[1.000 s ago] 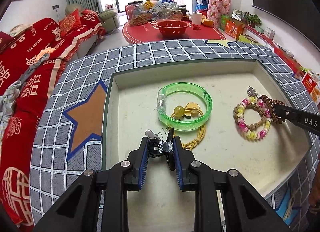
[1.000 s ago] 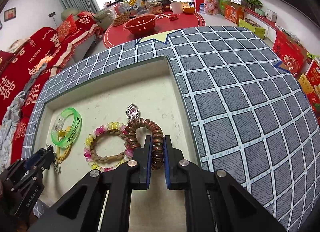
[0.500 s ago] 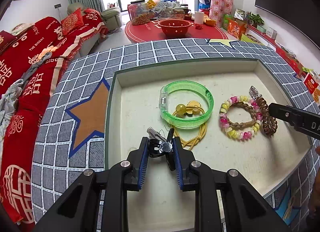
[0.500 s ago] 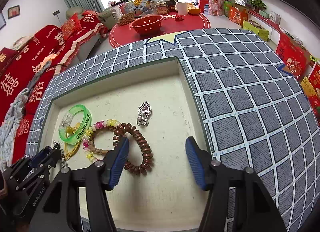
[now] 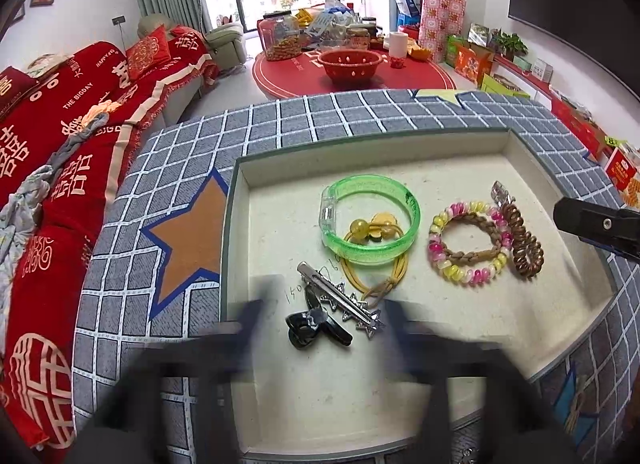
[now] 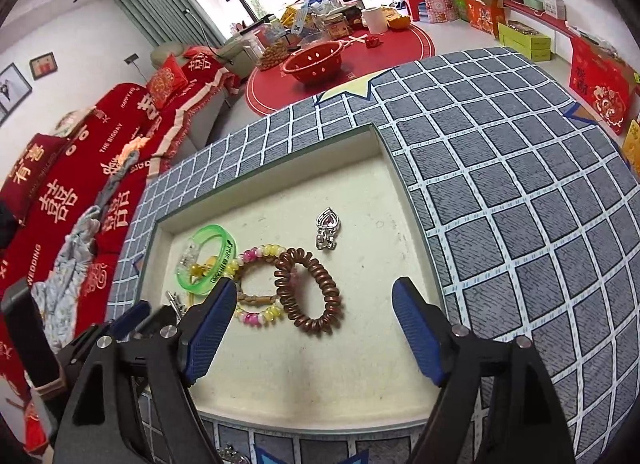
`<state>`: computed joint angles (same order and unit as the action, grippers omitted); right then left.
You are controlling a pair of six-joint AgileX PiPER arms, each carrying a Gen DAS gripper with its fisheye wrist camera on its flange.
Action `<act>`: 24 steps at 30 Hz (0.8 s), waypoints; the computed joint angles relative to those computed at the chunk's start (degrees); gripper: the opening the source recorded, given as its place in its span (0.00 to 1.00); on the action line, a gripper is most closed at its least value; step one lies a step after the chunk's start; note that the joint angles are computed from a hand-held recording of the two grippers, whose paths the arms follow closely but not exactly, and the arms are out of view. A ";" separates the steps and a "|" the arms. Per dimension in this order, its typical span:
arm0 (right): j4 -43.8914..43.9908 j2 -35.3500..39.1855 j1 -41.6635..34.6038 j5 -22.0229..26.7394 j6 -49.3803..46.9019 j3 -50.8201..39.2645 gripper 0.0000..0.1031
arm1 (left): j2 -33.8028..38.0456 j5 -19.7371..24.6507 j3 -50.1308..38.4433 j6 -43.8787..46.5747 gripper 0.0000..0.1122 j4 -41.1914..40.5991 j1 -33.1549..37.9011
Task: Organize jewelry
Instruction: 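Open both tools to drop the claw clip and bracelet into the tray, then move the left tool to the silver heart pendant while the right tool approaches the beige hair clip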
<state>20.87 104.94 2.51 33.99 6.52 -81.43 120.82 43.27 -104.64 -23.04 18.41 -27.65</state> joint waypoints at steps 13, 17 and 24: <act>7.67 -5.67 -1.26 -0.62 -5.23 5.33 0.82 | -6.91 -4.73 7.99 -4.95 0.92 4.14 -1.04; 8.99 -7.89 -1.09 -1.44 -5.82 8.00 1.00 | -9.60 -5.47 10.98 -5.80 0.92 4.97 -1.45; 5.79 -12.81 -0.10 -2.91 -3.24 12.20 1.00 | -13.99 -6.13 16.05 -5.69 0.92 3.70 -1.87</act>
